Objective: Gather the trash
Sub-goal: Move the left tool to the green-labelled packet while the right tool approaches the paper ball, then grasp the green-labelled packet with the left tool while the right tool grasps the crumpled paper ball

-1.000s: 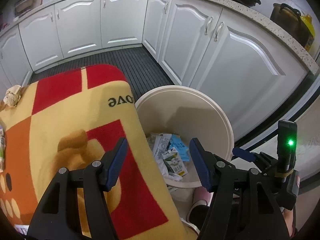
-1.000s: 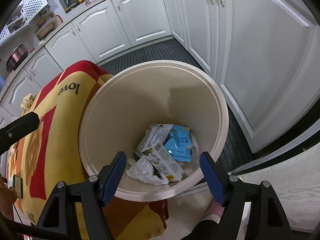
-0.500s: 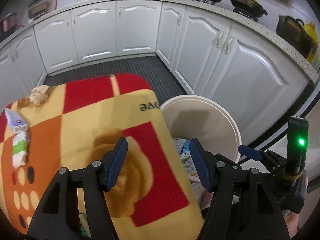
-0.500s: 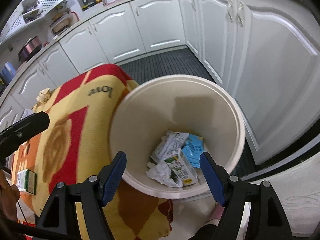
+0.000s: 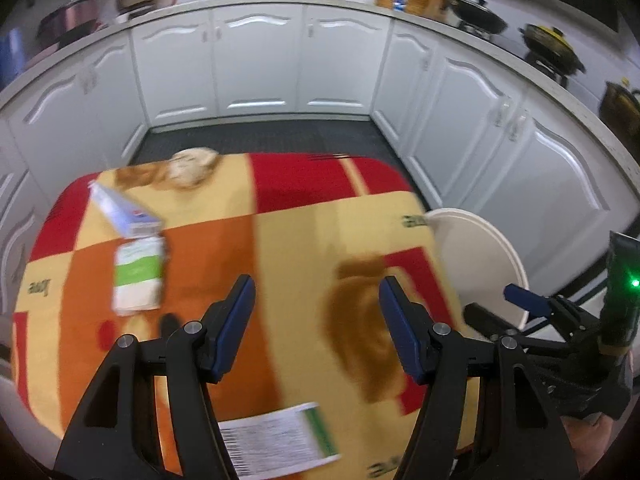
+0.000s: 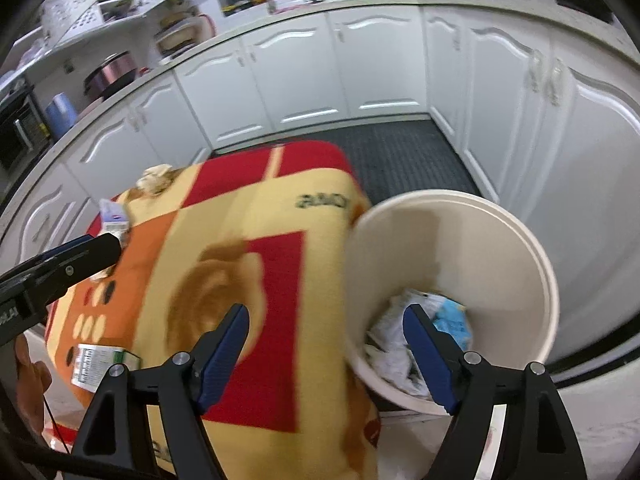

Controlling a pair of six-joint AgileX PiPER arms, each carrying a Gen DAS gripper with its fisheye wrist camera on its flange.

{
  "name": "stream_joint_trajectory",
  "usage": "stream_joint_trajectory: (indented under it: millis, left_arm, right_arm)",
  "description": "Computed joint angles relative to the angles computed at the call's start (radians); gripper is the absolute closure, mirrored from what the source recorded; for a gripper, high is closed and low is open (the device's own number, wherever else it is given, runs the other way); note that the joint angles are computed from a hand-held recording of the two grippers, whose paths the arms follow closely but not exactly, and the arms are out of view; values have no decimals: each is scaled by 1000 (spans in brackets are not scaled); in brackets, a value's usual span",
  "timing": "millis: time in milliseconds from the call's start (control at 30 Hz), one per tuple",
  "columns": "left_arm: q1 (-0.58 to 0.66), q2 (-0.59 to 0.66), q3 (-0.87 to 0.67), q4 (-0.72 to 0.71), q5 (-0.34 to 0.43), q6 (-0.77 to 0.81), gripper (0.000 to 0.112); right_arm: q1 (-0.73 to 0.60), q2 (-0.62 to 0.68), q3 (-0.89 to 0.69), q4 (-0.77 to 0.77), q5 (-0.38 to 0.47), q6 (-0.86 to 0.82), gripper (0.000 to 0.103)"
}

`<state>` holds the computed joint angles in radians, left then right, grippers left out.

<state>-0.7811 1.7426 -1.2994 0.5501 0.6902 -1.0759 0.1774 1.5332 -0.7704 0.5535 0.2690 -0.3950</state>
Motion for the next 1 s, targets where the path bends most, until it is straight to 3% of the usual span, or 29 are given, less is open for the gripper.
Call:
stream_joint_trajectory:
  millis: [300,433,500,667,800,867,1000]
  left_arm:
    - [228,-73,216,-13,-92,25,47]
    - [305,-21,235,-2,-139,14,47]
    - [352,12,230,-66,-183,73,47]
    - [381,69,197,-34,-200,50,47]
    - [422,75,215,-94,-285,107,48]
    - [443,61,235,-122,-312,145,70]
    - [504,-1,294,-323,-359,356,78]
  right_arm:
    - [145,93,-97,-91,-6,130,26]
    - [174,127,-135,-114,5,154,26]
    - [188,147,-158,-127,10,170,26]
    - [213,205,-234,-133,37,185,25]
    - [239,278,-331,-129,75,170,25]
    - [247,329,-402,-108,108,149,25]
    - [264,454,-604,-147,194,187,25]
